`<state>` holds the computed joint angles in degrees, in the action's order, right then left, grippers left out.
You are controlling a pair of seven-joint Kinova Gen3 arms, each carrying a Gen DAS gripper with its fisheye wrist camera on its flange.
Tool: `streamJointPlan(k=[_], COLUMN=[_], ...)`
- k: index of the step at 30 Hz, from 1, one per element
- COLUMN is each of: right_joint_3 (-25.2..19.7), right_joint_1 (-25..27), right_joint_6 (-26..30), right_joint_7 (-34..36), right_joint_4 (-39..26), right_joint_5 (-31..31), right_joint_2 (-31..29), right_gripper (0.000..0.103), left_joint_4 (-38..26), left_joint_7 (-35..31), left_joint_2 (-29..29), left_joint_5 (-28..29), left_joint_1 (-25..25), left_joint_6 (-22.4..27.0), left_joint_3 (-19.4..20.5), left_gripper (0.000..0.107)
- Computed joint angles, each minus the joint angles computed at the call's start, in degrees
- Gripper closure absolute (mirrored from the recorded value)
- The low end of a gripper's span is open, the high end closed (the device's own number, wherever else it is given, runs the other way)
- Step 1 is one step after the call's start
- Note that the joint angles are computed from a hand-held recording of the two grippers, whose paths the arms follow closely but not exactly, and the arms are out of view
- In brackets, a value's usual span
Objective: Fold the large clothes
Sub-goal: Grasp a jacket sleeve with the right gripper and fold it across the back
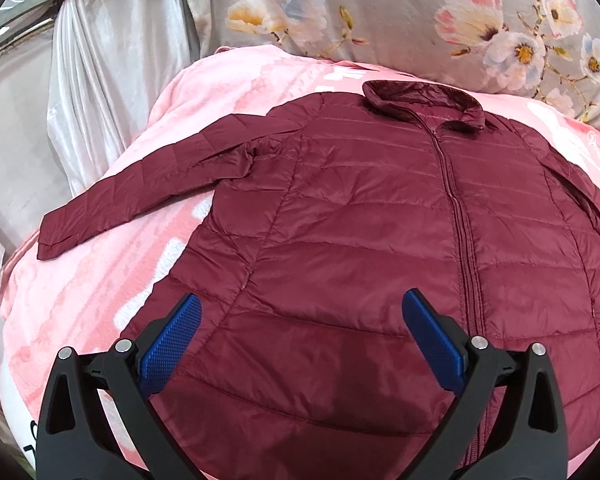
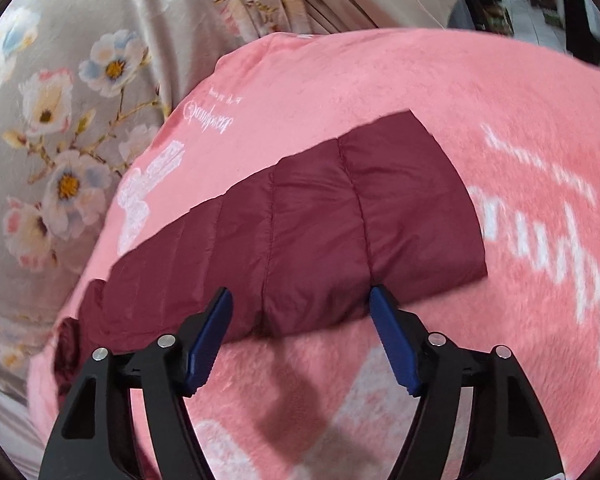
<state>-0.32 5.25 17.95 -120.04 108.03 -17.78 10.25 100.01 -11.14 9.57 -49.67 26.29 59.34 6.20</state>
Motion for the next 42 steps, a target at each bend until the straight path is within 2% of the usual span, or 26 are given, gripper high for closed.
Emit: streamJointPlan(k=[2,4,6,8,11,12,13,14,15,16,18,20,23,25,27,29,32,36,39,42], right_joint_3=[-4.5,-5.6,-3.0,0.2,7.4,10.0,12.7,15.3,18.0,20.6,24.6,27.8,29.3,26.8,21.5,16.2,8.2,-2.4,-10.3,-16.4], right_joint_1=[4.1,4.7,2.1,-0.2,-5.7,-8.0,-10.3,-12.8,-15.4,-18.1,-23.4,-28.7,-36.0,-38.0,-38.7,-38.3,-36.8,-35.4,-33.1,-32.3], right_joint_6=[0.0,0.5,-0.1,-1.0,-2.0,-2.2,-2.7,-3.0,-2.9,-2.7,-2.1,-2.5,-3.2,-3.3,-2.9,-2.2,0.9,8.0,14.1,18.8], right_joint_7=[4.3,6.0,5.7,6.7,4.5,2.2,-0.1,-2.0,-3.8,-5.8,-7.9,-8.2,-7.2,-6.0,-3.0,1.3,8.1,16.2,20.2,22.1], right_joint_4=[1.2,1.3,1.3,0.8,-0.8,-1.5,-2.3,-3.0,-3.9,-4.6,-7.6,-9.9,-13.9,-16.6,-20.0,-22.7,-28.4,-36.2,-41.6,-45.9], right_joint_5=[-4.2,-6.1,-6.0,-8.4,-8.7,-7.0,-4.7,-2.3,0.0,2.3,7.0,11.7,18.6,23.3,27.3,28.5,27.1,26.8,26.4,27.9], right_joint_2=[-0.7,-0.3,0.3,0.9,2.6,3.3,4.1,4.7,5.2,5.5,6.0,5.6,5.0,5.0,5.9,7.4,11.2,17.5,22.1,25.8], right_gripper=[0.034,0.032,0.032,0.032,0.033,0.036,0.047,0.061,0.07,0.088,0.095,0.096,0.096,0.096,0.096,0.096,0.096,0.096,0.096,0.093], left_joint_4=[0.4,0.6,0.6,0.6,1.1,1.4,1.5,1.6,1.8,1.9,2.1,2.0,2.3,2.9,3.7,4.6,6.0,7.9,9.0,10.2], left_joint_7=[0.2,0.2,-0.1,-0.4,-0.1,0.0,0.0,0.0,0.0,0.0,0.0,-0.1,0.1,0.6,0.9,0.9,0.9,0.5,0.1,-2.2], left_joint_2=[-0.5,-0.6,-0.6,-0.6,-0.9,-1.2,-1.3,-1.4,-1.6,-1.7,-1.8,-1.7,-1.7,-2.2,-2.6,-3.3,-4.2,-5.2,-5.7,-6.8], left_joint_5=[0.1,0.1,0.3,0.5,0.1,0.3,0.5,0.6,0.7,0.6,0.4,0.1,0.3,0.6,1.0,1.4,1.4,1.9,2.2,4.6], left_joint_1=[-0.4,-0.8,-1.1,-1.1,-1.1,-1.3,-1.5,-1.7,-2.1,-2.3,-2.7,-3.3,-4.3,-5.0,-5.7,-6.6,-7.8,-10.0,-11.4,-13.7], left_joint_6=[-0.4,-0.7,-0.9,-1.0,-0.9,-1.2,-1.4,-1.4,-1.7,-1.8,-1.7,-1.5,-1.5,-2.0,-2.5,-3.2,-3.9,-5.2,-6.3,-9.3], left_joint_3=[-0.2,-0.2,-0.2,-0.1,0.0,-0.1,-0.1,-0.1,-0.2,-0.2,-0.3,-0.6,-1.0,-1.3,-1.3,-1.4,-1.5,-1.7,-1.8,-2.4], left_gripper=[0.009,0.009,0.009,0.009,0.009,0.009,0.009,0.009,0.009,0.009,0.009,0.009,0.009,0.009,0.009,0.009,0.009,0.009,0.009,0.009])
